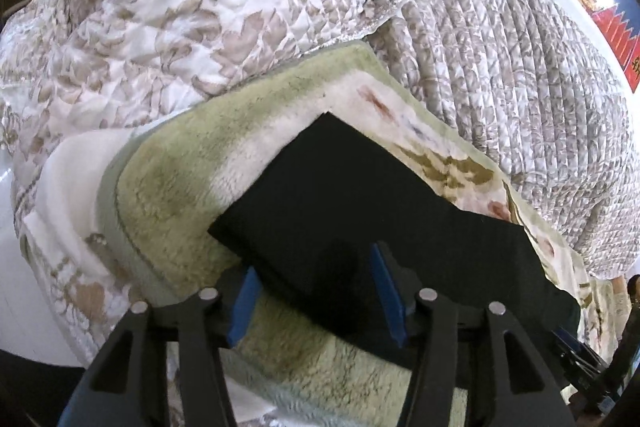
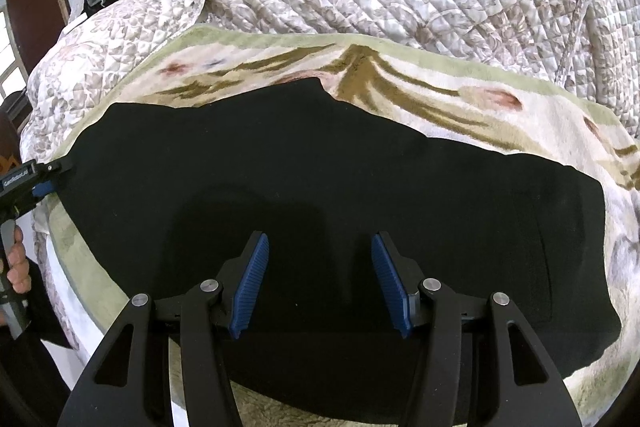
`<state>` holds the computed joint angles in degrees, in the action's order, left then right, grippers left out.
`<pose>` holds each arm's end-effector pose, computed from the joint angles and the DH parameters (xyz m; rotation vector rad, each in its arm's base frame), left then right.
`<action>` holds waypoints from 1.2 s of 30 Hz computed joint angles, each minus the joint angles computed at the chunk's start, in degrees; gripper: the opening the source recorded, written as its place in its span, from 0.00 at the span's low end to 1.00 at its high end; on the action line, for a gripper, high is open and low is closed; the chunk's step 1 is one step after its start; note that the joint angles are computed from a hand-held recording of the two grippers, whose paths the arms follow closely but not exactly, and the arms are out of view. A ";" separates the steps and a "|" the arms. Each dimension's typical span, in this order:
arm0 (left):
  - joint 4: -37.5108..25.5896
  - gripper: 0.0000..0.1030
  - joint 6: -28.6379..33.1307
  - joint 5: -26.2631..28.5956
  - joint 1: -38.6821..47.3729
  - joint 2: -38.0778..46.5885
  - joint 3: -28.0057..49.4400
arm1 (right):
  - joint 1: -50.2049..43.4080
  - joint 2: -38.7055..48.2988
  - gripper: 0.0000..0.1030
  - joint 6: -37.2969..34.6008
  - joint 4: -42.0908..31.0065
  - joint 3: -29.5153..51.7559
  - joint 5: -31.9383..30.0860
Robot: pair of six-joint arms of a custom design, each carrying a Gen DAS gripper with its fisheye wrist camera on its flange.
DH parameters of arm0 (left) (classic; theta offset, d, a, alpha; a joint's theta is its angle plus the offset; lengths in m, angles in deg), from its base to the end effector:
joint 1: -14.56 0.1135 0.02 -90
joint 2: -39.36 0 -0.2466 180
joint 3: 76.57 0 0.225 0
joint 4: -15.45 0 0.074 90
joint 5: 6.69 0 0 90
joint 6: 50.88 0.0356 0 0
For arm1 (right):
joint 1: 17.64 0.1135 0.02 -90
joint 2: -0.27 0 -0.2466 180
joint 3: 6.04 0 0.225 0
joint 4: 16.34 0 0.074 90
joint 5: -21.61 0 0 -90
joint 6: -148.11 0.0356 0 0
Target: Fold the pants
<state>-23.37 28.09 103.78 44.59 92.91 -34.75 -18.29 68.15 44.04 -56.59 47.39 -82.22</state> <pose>0.1465 0.0703 0.1832 -0.6943 2.2959 -0.2846 0.2078 0.0062 0.1972 -0.3871 2.4664 0.1984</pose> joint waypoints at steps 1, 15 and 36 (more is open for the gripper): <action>0.41 0.36 -0.21 -0.82 -0.87 0.63 0.45 | -0.02 -0.02 0.53 0.04 0.01 -0.02 -0.10; -7.27 0.07 -0.27 0.12 -22.00 7.49 21.55 | -5.64 -0.82 0.53 1.81 -1.57 2.26 -4.67; -5.55 0.18 -0.08 6.74 -48.69 14.46 20.95 | -18.76 6.08 0.53 3.25 -7.97 8.24 -19.38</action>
